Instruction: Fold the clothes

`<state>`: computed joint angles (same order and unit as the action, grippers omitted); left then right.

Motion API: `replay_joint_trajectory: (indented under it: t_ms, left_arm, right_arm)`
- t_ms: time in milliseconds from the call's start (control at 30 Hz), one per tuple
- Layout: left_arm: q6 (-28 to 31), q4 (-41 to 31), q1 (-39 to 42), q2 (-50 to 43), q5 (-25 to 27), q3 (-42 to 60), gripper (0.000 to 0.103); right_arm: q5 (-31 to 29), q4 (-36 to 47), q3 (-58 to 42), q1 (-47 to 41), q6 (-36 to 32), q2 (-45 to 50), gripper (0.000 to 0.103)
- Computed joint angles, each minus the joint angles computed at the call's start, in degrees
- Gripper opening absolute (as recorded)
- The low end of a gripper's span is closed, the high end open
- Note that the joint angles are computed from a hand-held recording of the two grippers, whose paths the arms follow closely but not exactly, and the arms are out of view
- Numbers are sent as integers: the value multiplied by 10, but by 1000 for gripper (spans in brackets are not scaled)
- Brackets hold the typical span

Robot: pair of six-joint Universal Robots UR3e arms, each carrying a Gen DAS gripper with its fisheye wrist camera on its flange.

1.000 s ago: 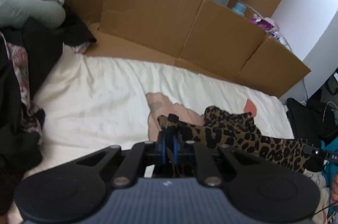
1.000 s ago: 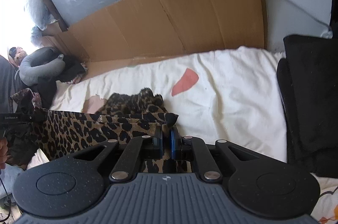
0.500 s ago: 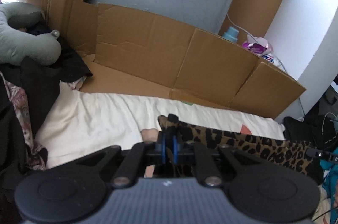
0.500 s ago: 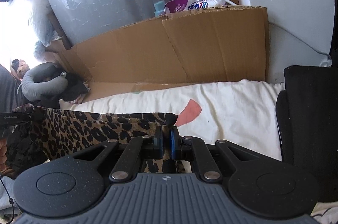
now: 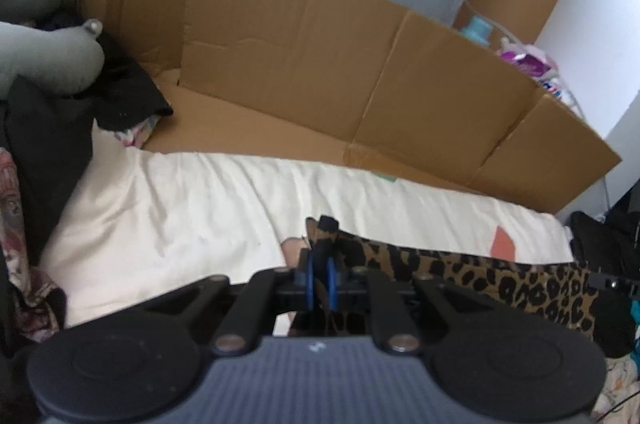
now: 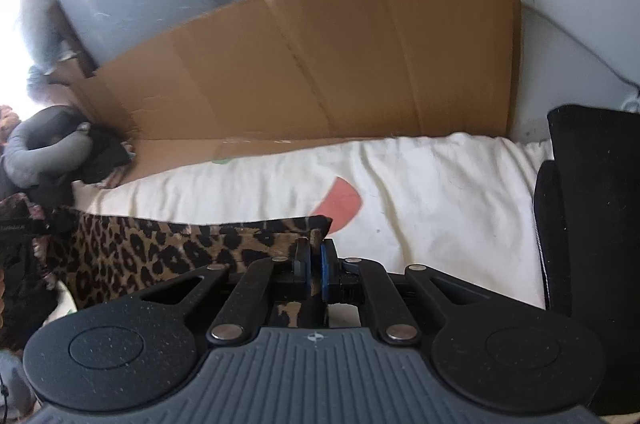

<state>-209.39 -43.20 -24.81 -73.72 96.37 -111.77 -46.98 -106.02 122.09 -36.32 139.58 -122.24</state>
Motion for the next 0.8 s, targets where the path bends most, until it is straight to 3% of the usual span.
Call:
replay_joint_trajectory:
  t_ms: [167,600,767,800]
  left_arm:
    - [21,19,14,-28,-13,-3,8]
    - [22,28,55,-35,-45,-54,8]
    - [22,26,56,-36,-43,-62,8]
    - [22,26,55,-36,-43,-62,8]
  right_arm:
    - [-33,-105,10,43,54,73,0]
    - [-40,-215,27,84,101,194,1]
    - [-40,-212,25,92,100,227,9]
    - [-45,-216,26,95,98,228,19]
